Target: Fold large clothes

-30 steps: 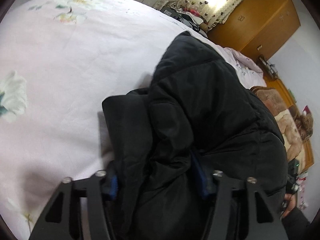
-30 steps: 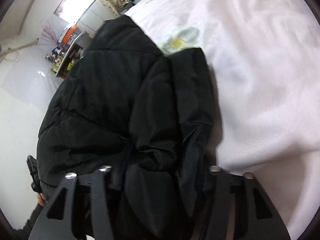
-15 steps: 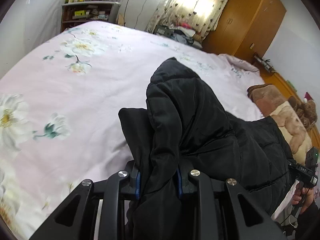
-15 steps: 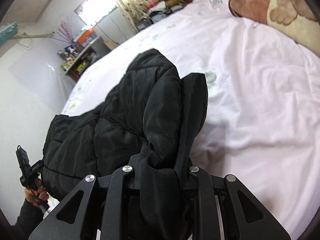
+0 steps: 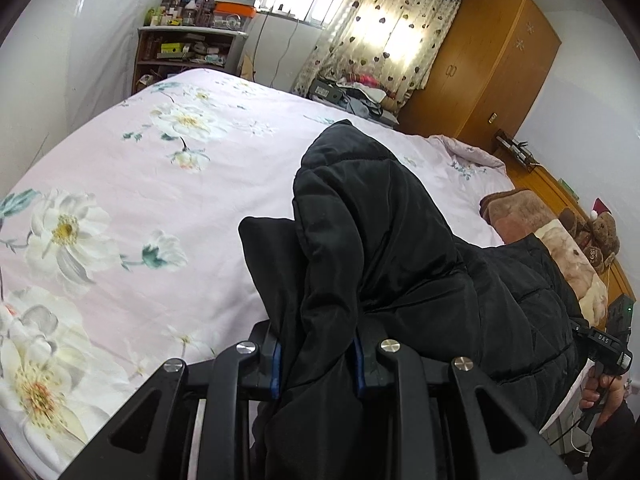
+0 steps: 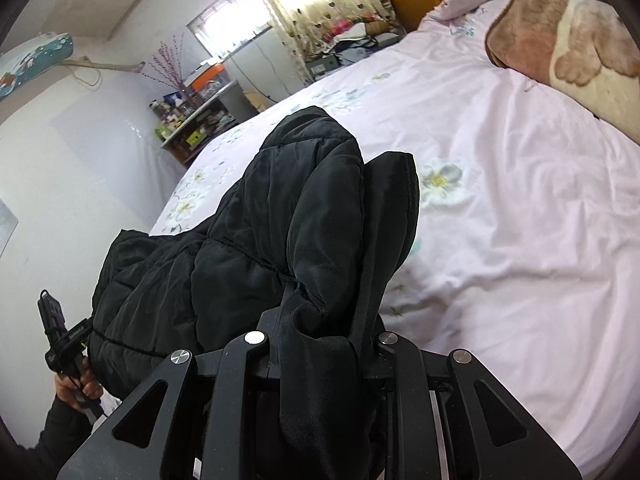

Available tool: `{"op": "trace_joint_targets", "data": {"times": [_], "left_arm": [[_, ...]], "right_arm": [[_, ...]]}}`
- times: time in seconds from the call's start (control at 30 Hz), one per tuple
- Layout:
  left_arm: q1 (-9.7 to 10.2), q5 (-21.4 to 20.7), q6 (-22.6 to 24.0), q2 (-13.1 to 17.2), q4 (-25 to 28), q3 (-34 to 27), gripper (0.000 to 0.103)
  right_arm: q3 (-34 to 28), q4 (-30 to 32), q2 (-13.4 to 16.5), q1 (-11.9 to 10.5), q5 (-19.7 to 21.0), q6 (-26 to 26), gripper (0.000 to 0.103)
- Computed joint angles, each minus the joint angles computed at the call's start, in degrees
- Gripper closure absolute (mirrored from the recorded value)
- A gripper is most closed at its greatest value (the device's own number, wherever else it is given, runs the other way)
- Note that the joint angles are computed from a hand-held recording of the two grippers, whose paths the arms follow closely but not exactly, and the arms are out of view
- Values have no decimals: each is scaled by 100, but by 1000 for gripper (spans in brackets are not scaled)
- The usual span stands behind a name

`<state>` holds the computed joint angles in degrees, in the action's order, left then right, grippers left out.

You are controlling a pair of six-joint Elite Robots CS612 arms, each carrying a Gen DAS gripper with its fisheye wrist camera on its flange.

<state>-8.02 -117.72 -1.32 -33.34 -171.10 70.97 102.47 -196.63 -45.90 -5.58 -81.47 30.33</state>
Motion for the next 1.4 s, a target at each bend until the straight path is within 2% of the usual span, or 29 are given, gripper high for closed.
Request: {"op": "trace_joint_targets", "data": {"times": [0.2, 0.47, 0.6, 0.77, 0.87, 0.93, 1.0, 1.07, 1.1, 1.13, 1.2, 1.3, 1.37, 1.4], "left_arm": [[34, 94, -12, 249, 165, -564, 77], [114, 119, -77, 981, 736, -2049, 77], [100, 181, -37, 1471, 1199, -3005, 77], [72, 326, 96, 2243, 1953, -4421, 76], [47, 498, 168, 2815, 2717, -5407, 76], [16, 766, 197, 3071, 3131, -5778, 75], [50, 757, 22, 3267, 3350, -6024, 69], [107, 576, -180, 3240, 3227, -5877, 63], [122, 555, -199, 3134, 3087, -5649, 58], [131, 579, -183, 2976, 2909, -5336, 57], [163, 556, -136, 2697, 2646, -4819, 56], [204, 624, -236, 2392, 2192, -4279, 56], [209, 759, -314, 2201, 1724, -3946, 56], [193, 843, -351, 2219, 1637, -4008, 56]], "right_arm": [[-575, 291, 219, 45, -3, -119, 82], [-1740, 787, 727, 55, 41, -245, 81], [-2309, 1064, 1013, 29, 96, -260, 81], [-3004, 1447, 1465, -4, 186, -212, 81], [-3314, 1742, 1709, -15, 219, -201, 80], [-3493, 2077, 1875, -27, 211, -159, 79], [-3563, 2358, 1994, -59, 233, 55, 72], [-3524, 2345, 2026, -99, 362, 272, 59], [-3477, 2345, 2007, -101, 325, 300, 57], [-3412, 2339, 1962, -97, 269, 273, 53], [-3264, 2312, 1843, -94, 196, 204, 52], [-2968, 2177, 1607, -44, -207, 39, 50], [-2843, 2024, 1492, 33, -668, -69, 50], [-2806, 1903, 1450, 83, -954, -150, 50]]}}
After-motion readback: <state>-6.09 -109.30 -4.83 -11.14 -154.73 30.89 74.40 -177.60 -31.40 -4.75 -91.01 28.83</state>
